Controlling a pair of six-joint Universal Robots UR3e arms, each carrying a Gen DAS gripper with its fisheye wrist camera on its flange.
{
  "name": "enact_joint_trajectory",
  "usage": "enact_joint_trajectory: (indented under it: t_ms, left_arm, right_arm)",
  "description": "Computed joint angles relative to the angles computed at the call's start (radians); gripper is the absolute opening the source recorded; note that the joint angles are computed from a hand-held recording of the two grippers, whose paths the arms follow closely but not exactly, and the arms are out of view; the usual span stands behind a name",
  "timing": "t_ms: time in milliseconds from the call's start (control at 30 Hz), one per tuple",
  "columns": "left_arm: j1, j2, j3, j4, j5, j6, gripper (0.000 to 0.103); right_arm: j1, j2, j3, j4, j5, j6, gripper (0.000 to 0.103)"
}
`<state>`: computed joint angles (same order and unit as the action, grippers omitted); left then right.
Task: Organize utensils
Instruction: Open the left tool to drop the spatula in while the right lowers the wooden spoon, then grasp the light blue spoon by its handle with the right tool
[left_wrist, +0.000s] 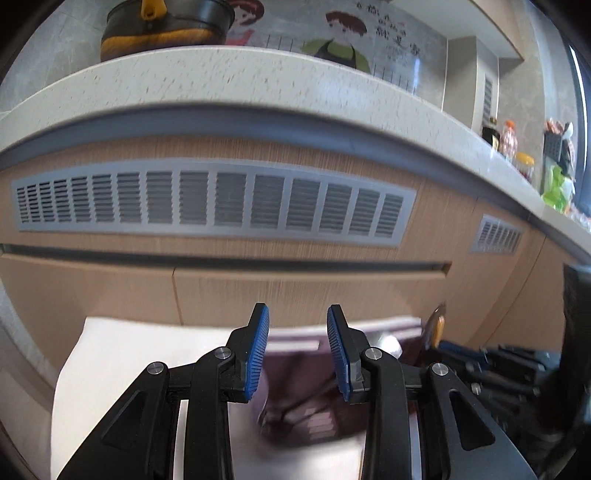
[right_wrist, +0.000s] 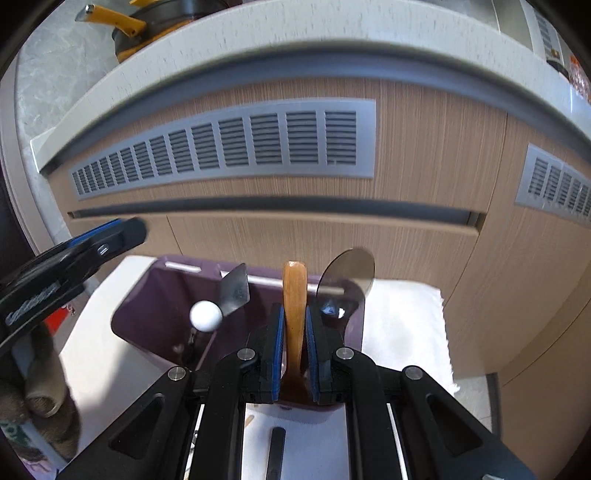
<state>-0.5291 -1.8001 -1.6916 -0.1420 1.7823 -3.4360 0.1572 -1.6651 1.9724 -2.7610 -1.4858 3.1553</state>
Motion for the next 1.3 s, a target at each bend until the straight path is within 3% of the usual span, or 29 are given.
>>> enact_joint_trajectory:
  t_ms: [200, 333, 567, 600, 733, 800, 933, 1100, 1167, 1300]
  left_arm:
    - [0.000, 0.119, -0.155, -0.054, -0.027, -0.017, 0.046]
    - [-0.013, 0.218, -0.264, -0.062, -0.015, -0.035, 0.047]
    - [-0.103, 0.365, -0.408, -0.108, 0.062, -0.111, 0.055]
    - [-0.126, 0.382, -0.425, -0.119, 0.078, -0.123, 0.056]
    - [-0.234, 0.409, -0.464, -0.154, 0.166, -0.176, 0.060]
    - [-0.270, 0.447, -0.506, -0.176, 0.189, -0.205, 0.065]
    - [-0.337, 0.506, -0.574, -0.224, 0.224, -0.261, 0.067]
    - [-0.412, 0.551, -0.621, -0.297, 0.251, -0.341, 0.074]
    - [-0.427, 0.555, -0.620, -0.324, 0.253, -0.362, 0.074]
    - [-0.437, 0.567, -0.628, -0.356, 0.233, -0.391, 0.076]
  right_arm:
    - [-0.020, -0.087, 0.052, 0.018, 0.008, 0.009, 0.015]
    - [-0.002, -0.196, 0.090, 0.046, -0.039, 0.006, 0.033]
    - [0.064, -0.391, 0.168, 0.142, -0.141, 0.013, 0.051]
    - [0.077, -0.410, 0.177, 0.152, -0.157, 0.017, 0.058]
    - [0.144, -0.503, 0.230, 0.196, -0.235, 0.027, 0.074]
    - [0.179, -0.556, 0.260, 0.230, -0.272, 0.038, 0.076]
    - [0.324, -0.598, 0.323, 0.262, -0.410, 0.067, 0.096]
    - [0.620, -0.440, 0.371, 0.241, -0.707, 0.156, 0.099]
    - [0.645, -0.432, 0.392, 0.263, -0.711, 0.187, 0.099]
    - [0.570, -0.525, 0.456, 0.314, -0.599, 0.197, 0.099]
